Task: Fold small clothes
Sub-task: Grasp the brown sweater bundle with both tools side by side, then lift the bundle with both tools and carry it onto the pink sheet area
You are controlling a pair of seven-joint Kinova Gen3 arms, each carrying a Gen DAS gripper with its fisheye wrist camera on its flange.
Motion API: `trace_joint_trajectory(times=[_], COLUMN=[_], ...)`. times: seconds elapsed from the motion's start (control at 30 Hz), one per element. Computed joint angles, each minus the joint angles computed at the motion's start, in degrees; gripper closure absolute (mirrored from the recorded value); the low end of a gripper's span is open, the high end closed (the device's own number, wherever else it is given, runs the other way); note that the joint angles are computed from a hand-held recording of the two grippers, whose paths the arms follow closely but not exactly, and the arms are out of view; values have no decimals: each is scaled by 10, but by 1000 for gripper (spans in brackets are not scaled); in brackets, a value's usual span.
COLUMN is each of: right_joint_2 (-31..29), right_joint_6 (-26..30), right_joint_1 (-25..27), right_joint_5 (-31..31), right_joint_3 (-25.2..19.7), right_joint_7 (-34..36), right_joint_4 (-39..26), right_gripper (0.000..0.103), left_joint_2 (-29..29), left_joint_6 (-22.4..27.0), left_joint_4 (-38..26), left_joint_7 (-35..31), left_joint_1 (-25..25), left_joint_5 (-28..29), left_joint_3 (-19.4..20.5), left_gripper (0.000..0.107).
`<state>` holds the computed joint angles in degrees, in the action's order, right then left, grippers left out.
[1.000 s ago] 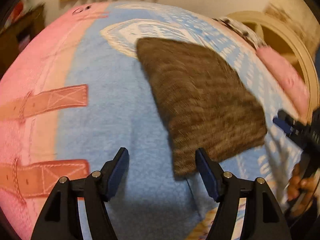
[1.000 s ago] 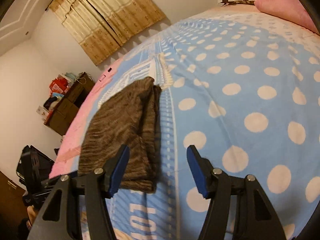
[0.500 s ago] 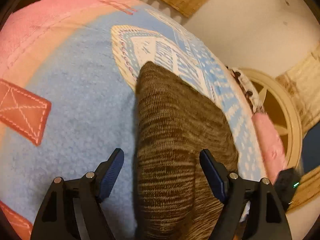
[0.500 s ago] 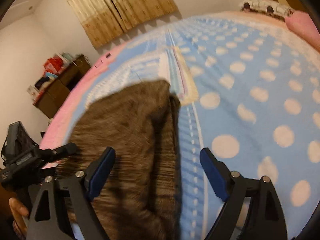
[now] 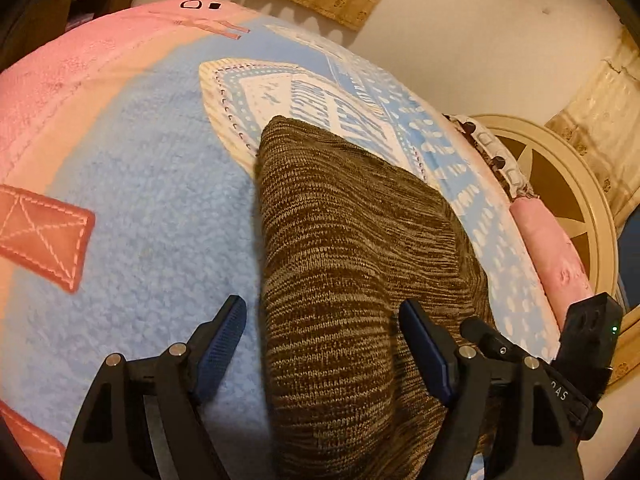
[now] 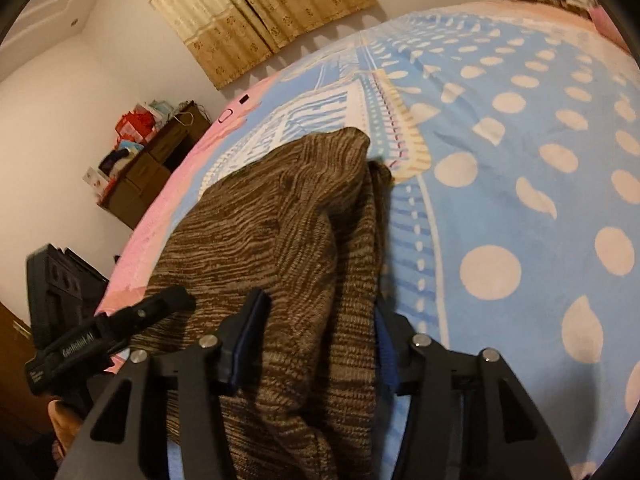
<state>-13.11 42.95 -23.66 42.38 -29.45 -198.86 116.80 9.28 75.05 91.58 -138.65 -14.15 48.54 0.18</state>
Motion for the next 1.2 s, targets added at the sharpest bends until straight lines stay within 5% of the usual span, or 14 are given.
trace_joint_trajectory(times=[0.1,0.17,0.3,0.7,0.83,1.03,1.2], right_joint_2=[1,8,30,74,98,123,138], right_joint_6=[-8,3,50,152,214,304,347], right_joint_1=[1,-2,-22,-108,-145,-225,-290], right_joint_5=[0,-1,13,52,60,108,131], right_joint_3=[2,0,-6,24,33,25,19], right_joint_7=[0,5,12,2,9,-63,-119], right_joint_4=[0,-9,-35,-76,-108,-144,-165], right_gripper=[47,47,63,70,75,79,79], left_joint_2=[-15,-26,-24,-35,-38,-95,-114], left_joint_6=[-22,-38,-41,-71,-37,-36,22], left_joint_4=[11,18,29,31,2,20,34], left_joint_7=[-1,0,-9,-1,34,-16,-65], left_joint_1=[9,24,19,39,38,40,14], left_joint_5=[-10,-18,0,-18,-40,-71,-74], left_joint_3=[3,-4,-2,-1,-4,-25,-66], left_gripper=[31,58,60,68,74,75,75])
